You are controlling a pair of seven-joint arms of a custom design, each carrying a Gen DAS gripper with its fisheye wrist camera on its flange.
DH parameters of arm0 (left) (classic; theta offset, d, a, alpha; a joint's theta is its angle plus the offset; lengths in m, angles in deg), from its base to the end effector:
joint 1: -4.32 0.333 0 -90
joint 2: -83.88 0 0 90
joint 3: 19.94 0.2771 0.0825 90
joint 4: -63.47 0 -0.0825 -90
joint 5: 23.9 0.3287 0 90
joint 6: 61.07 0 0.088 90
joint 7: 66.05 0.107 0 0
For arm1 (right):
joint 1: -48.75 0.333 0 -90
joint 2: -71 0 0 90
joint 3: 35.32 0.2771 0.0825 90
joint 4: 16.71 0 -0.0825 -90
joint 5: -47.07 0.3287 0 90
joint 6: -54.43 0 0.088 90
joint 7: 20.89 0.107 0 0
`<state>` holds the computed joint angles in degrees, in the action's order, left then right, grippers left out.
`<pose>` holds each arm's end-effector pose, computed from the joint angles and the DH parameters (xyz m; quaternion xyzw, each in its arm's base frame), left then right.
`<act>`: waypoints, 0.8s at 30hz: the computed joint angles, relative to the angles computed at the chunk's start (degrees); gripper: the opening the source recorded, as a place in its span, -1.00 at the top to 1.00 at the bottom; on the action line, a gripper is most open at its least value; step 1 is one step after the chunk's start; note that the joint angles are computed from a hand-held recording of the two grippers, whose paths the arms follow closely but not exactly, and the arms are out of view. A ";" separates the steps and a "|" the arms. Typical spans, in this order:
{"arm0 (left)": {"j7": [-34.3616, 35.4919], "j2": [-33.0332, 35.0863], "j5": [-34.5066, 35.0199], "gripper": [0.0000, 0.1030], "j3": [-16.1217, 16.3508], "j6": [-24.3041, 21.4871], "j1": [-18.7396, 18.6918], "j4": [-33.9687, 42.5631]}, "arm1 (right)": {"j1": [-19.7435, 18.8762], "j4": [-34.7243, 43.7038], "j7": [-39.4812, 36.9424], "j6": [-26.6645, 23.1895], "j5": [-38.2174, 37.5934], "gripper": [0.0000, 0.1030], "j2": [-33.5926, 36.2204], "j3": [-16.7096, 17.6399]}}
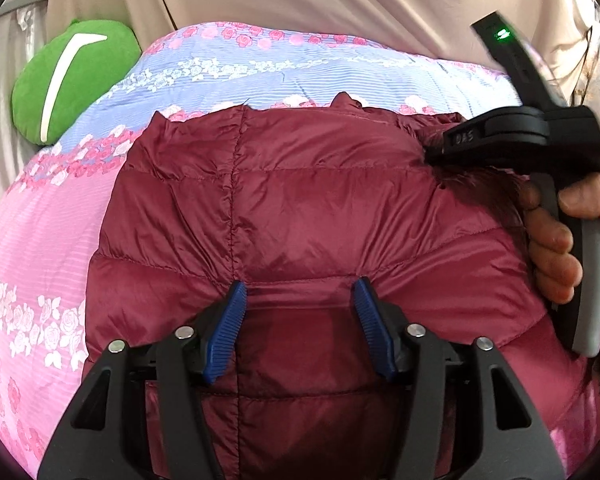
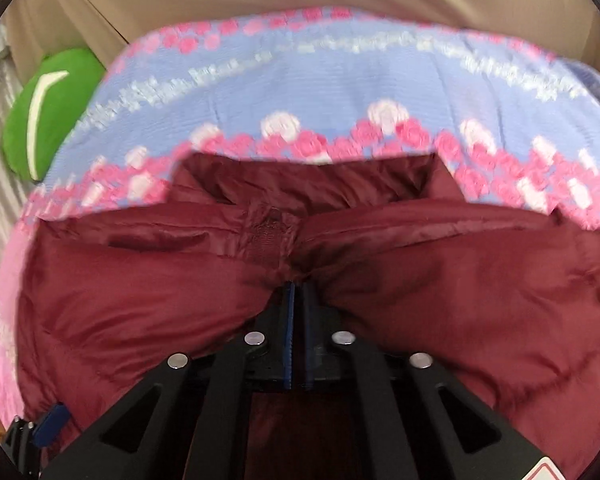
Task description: Fold large clothes
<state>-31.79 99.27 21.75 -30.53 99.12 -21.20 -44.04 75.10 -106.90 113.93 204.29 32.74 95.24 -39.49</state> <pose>0.4709 -0.3741 0.4296 -0.5498 0.7462 -0.3067 0.2166 0.6021 0.2599 0.4546 -0.5989 0.7343 -0.1636 0.2743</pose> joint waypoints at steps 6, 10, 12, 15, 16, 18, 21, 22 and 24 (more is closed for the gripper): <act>2.13 -1.91 -3.08 -0.19 -0.99 1.17 1.12 -2.14 | -0.38 -0.07 -3.09 -0.78 1.95 0.86 -0.13 1.58; 0.92 -2.44 -1.89 -0.29 -0.79 -0.18 0.50 -2.19 | -1.12 2.31 -4.95 -2.03 4.74 0.91 2.17 2.00; 1.74 -3.13 -3.53 -0.29 -1.32 0.04 1.23 -2.87 | -1.17 1.04 -4.82 -1.79 5.90 0.89 0.79 2.03; 2.05 -7.81 -6.73 -0.36 -1.43 5.02 3.85 -8.11 | -1.17 -7.44 -3.64 4.37 6.62 0.87 -5.36 2.19; 1.27 -9.17 -6.82 -0.54 -1.17 6.47 4.57 -9.60 | -0.76 -10.98 -2.55 6.28 5.59 0.86 -7.96 1.82; -2.28 -11.73 -5.52 -0.61 -0.28 7.38 6.15 -11.77 | -1.55 -14.75 -2.90 8.37 6.09 0.86 -10.50 2.75; -4.48 -12.37 -5.40 -0.61 -0.45 5.05 8.24 -11.73 | -3.19 -15.57 -6.03 7.84 9.47 0.87 -10.23 4.68; -5.09 -12.18 -5.20 -0.61 -0.66 4.23 8.57 -11.45 | -3.16 -14.73 -6.33 6.96 9.51 0.91 -9.23 4.70; -3.27 -11.63 -7.28 -0.61 -1.26 3.70 9.20 -11.12 | -2.82 -14.34 -5.88 6.35 9.61 0.91 -8.49 4.47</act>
<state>-35.06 87.64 14.47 -31.79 102.82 -12.00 -55.16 72.28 -121.24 108.06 210.65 42.36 86.75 -35.02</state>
